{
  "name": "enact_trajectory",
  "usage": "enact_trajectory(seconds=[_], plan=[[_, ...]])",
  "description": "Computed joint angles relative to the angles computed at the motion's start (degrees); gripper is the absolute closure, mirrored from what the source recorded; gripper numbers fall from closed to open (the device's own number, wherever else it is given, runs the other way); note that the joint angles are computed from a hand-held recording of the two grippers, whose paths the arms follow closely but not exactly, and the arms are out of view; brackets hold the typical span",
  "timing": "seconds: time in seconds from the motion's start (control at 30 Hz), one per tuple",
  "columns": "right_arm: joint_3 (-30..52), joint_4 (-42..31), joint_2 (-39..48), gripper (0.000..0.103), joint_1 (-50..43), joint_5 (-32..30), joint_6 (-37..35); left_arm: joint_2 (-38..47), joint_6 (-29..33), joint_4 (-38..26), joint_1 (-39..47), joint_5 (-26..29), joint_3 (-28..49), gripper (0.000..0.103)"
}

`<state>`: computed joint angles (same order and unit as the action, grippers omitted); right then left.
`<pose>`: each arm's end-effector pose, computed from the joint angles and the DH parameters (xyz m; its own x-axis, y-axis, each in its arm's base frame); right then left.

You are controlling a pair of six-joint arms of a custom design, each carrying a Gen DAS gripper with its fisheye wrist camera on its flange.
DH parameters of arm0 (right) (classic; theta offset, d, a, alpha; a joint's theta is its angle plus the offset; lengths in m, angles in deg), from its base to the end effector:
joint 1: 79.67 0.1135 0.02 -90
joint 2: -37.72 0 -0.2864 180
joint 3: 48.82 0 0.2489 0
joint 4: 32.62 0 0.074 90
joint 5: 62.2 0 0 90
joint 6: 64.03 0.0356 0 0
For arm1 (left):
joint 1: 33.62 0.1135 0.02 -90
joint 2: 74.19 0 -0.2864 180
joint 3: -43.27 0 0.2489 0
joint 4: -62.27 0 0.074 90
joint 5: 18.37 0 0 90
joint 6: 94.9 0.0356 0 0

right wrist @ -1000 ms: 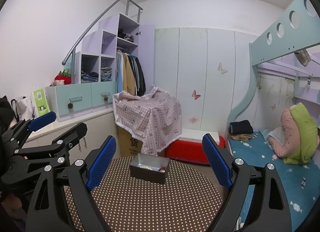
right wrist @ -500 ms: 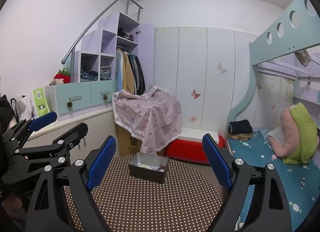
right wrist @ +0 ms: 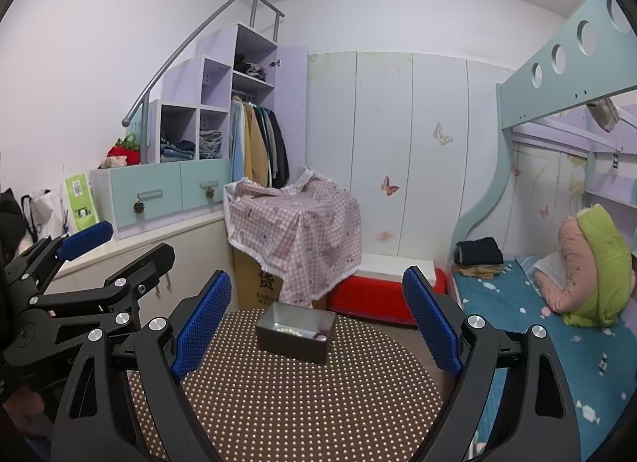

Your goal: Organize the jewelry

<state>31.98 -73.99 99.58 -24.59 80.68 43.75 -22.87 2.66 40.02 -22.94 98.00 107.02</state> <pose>0.1427 0.1548 0.4104 -0.2302 -0.0079 -0.9731 -0.0027 1.0000 -0.0074 0.1881 0.0194 0.3726 -0.1314 0.0952 -0.9867 0.2838 0.9573 0.0545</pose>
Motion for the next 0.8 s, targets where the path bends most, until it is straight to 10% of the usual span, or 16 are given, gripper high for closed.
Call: enact_trajectory(seconds=[0.8], plan=[[-0.69, -0.54, -0.67, 0.018, -0.72, -0.93, 0.24, 0.08, 0.45, -0.74, -0.24, -0.4, 0.49, 0.018]])
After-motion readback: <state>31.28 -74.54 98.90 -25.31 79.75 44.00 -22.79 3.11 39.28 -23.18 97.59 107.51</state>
